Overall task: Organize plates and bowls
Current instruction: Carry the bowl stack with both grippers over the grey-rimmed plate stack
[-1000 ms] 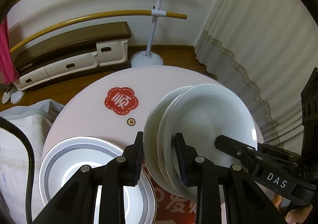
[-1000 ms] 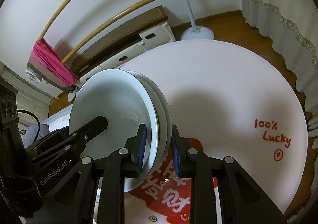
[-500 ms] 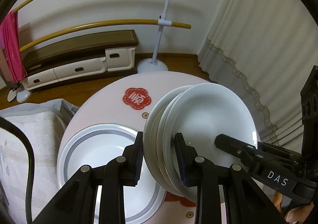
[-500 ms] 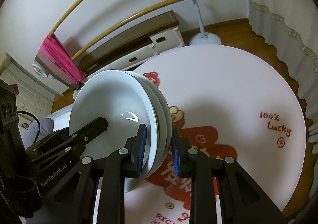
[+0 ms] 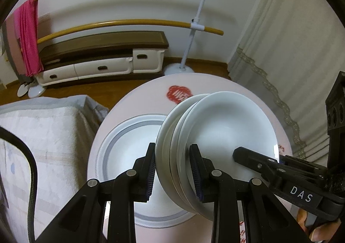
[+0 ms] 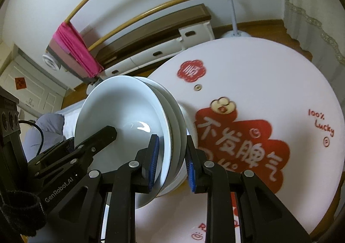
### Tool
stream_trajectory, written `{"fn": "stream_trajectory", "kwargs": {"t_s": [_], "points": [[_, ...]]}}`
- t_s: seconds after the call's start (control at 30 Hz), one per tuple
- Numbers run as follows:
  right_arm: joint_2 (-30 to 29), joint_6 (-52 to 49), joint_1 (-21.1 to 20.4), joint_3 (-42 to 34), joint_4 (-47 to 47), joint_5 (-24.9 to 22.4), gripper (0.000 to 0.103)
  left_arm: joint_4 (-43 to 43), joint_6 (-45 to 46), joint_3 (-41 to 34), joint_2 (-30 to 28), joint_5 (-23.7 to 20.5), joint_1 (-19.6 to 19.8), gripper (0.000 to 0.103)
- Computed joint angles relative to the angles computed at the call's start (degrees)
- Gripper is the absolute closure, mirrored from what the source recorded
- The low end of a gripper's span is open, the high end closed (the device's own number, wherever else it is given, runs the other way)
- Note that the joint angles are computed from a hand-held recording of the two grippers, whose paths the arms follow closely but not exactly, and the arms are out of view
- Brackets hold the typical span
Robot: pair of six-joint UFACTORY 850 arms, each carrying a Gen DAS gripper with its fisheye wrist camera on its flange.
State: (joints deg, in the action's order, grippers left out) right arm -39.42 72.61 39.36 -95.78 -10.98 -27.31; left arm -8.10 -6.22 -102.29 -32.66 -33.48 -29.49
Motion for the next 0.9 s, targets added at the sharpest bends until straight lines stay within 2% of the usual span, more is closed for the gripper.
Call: {"fn": "stream_trajectory", "kwargs": {"t_s": [0.4, 0.9], "points": [[-5.6, -4.3, 1.5, -7.0, 5.3, -2.7, 0.079, -1.1, 0.4, 5.2, 2.7, 0.0, 2.3, 0.077], [-8.7, -8.9, 1.1, -9.9, 11.2, -5.2, 0.079, -2.9, 1.4, 1.5, -1.1, -2.7, 3.3, 0.077]]}}
